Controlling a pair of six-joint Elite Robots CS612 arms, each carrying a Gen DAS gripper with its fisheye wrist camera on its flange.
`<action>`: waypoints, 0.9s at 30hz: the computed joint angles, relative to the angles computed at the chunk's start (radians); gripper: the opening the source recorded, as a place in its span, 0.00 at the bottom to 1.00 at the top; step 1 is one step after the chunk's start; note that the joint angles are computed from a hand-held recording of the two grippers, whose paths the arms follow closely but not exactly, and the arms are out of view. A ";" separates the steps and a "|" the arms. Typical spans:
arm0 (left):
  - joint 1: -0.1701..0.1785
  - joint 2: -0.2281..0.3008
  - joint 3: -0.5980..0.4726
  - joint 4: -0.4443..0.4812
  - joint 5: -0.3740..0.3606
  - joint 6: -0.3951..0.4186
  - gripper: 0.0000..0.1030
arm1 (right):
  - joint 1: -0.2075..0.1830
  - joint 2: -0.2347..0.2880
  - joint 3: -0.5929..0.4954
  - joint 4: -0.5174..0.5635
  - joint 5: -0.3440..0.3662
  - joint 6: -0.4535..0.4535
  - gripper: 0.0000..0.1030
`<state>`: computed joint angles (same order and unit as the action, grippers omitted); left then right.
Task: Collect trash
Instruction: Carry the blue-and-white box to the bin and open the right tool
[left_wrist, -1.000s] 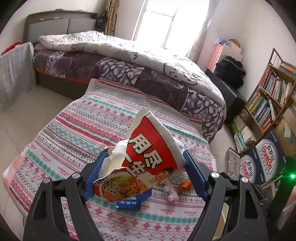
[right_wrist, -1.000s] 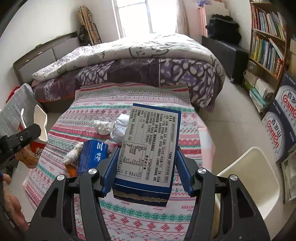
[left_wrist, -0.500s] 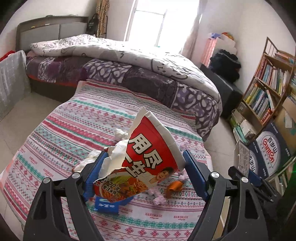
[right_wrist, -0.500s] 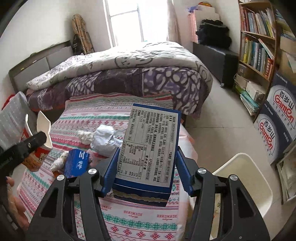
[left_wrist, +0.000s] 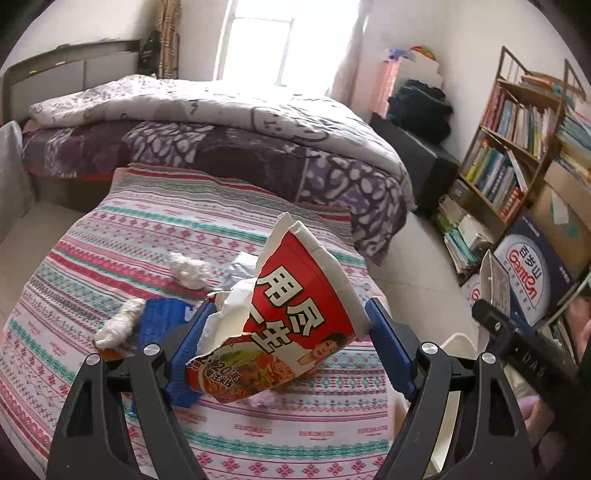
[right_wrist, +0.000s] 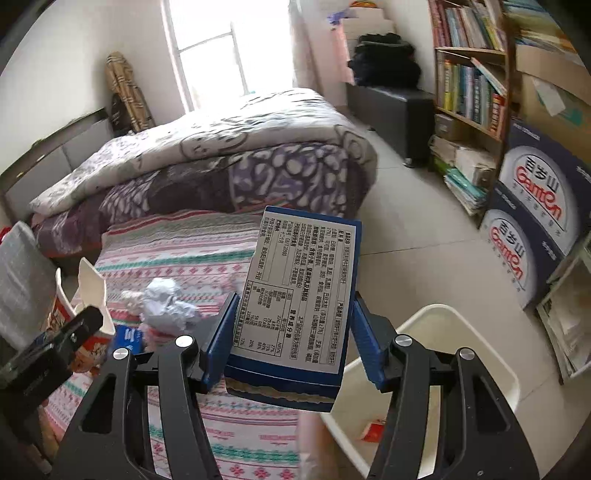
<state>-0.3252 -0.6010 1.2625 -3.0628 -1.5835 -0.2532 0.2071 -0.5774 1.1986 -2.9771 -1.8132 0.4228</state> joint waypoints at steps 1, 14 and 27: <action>-0.004 0.002 -0.003 0.003 -0.004 0.007 0.77 | -0.004 -0.004 0.006 0.001 -0.003 0.007 0.54; -0.046 0.015 -0.011 0.013 -0.049 0.077 0.77 | -0.041 -0.060 0.103 0.014 -0.074 0.089 0.55; -0.094 0.028 -0.013 0.036 -0.099 0.167 0.77 | -0.080 -0.112 0.197 0.019 -0.081 0.194 0.59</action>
